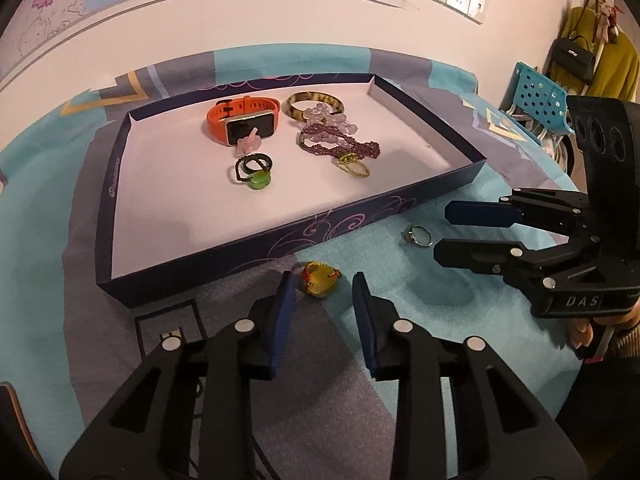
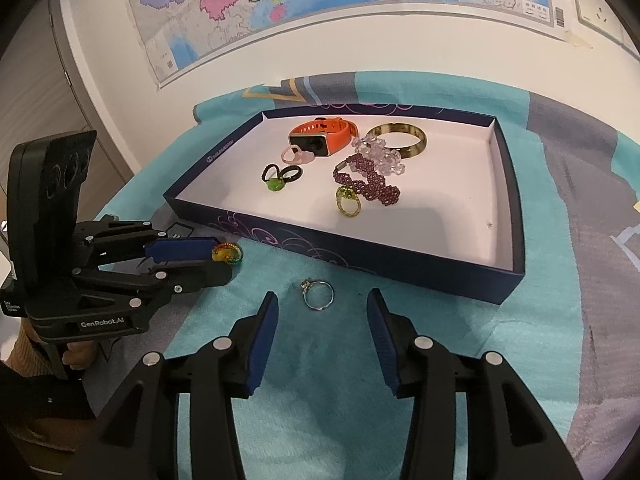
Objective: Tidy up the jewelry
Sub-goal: 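Withdraw both open grippers from the box toward the amber pendant and silver ring, then close the left gripper on the amber heart pendant while the right gripper grasps the silver ring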
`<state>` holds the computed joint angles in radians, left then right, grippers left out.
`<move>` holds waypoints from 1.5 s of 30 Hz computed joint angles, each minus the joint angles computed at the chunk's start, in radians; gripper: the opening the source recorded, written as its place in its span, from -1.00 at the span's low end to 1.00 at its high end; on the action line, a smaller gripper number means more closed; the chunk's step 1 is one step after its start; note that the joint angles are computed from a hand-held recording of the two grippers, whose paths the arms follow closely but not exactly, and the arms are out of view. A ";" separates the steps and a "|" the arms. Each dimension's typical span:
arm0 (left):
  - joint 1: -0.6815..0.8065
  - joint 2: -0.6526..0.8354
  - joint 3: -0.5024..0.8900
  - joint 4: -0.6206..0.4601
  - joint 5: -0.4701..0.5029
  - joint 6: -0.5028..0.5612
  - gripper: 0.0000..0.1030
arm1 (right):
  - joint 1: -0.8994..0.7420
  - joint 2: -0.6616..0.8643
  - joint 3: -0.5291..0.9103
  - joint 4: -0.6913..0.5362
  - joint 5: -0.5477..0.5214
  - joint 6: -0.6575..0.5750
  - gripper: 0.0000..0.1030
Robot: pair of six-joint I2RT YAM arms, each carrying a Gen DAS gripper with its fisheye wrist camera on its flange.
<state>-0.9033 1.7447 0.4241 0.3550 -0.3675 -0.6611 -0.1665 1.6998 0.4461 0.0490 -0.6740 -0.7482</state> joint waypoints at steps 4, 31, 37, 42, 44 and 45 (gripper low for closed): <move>-0.005 0.004 0.004 -0.004 -0.006 -0.007 -0.67 | 0.030 -0.002 -0.014 0.028 0.027 0.016 -0.15; -0.022 -0.016 -0.024 0.015 -0.026 -0.071 -0.67 | 0.129 -0.084 -0.118 0.180 0.150 0.065 -0.70; -0.030 -0.035 -0.042 0.017 -0.029 -0.089 -0.67 | 0.089 -0.105 -0.105 0.113 0.081 0.041 -0.70; -0.038 -0.051 -0.054 0.014 -0.037 -0.104 -0.67 | 0.067 -0.115 -0.102 0.084 0.044 0.034 -0.70; -0.039 -0.061 -0.058 0.010 -0.037 -0.108 -0.67 | 0.058 -0.115 -0.099 0.075 0.033 0.031 -0.70; -0.041 -0.070 -0.061 0.005 -0.040 -0.111 -0.67 | 0.052 -0.117 -0.097 0.069 0.026 0.029 -0.70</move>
